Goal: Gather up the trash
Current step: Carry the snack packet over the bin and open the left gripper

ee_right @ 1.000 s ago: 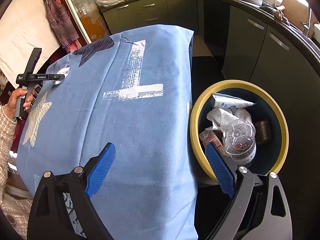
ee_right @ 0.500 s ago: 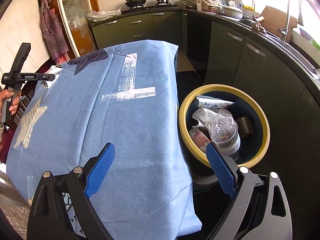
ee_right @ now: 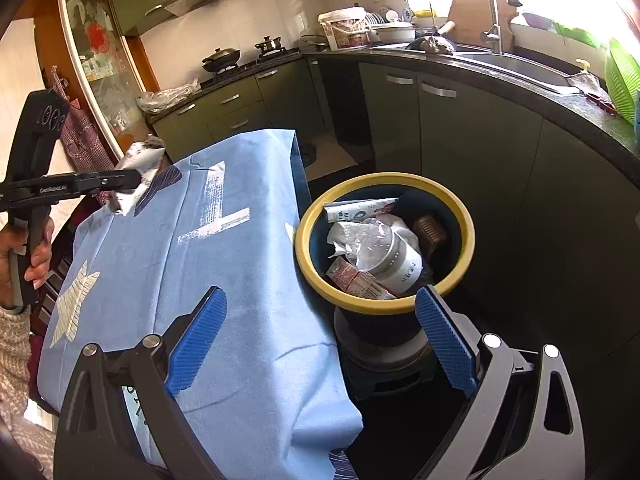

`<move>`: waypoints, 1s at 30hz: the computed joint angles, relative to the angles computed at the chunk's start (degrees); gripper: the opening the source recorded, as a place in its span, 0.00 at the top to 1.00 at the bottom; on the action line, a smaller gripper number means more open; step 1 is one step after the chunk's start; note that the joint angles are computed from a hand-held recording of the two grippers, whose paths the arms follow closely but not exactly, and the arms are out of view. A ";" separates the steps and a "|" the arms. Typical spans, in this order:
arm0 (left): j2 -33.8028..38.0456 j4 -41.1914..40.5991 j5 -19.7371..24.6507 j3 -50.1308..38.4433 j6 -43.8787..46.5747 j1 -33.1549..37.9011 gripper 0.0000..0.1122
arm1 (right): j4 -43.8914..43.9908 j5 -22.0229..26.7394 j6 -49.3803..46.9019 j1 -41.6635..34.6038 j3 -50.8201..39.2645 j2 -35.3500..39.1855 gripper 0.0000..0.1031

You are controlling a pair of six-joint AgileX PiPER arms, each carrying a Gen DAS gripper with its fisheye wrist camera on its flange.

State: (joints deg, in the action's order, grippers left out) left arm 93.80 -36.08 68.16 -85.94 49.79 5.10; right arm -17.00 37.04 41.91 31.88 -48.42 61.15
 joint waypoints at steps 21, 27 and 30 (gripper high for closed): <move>29.81 14.35 -7.63 -27.89 -31.25 -32.76 0.71 | 22.39 2.33 -25.56 -23.61 8.98 -13.94 0.08; 33.47 16.11 -8.18 -31.29 -34.87 -33.47 0.65 | 20.98 2.20 -23.82 -22.18 8.64 -13.37 0.08; 34.66 15.58 -8.77 -32.20 -35.51 -33.26 0.54 | 19.59 2.22 -22.12 -20.89 8.20 -12.80 0.08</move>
State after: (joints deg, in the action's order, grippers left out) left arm 128.46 -20.49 59.39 -118.15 14.28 -28.17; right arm 2.59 39.27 19.79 10.99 -40.22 48.35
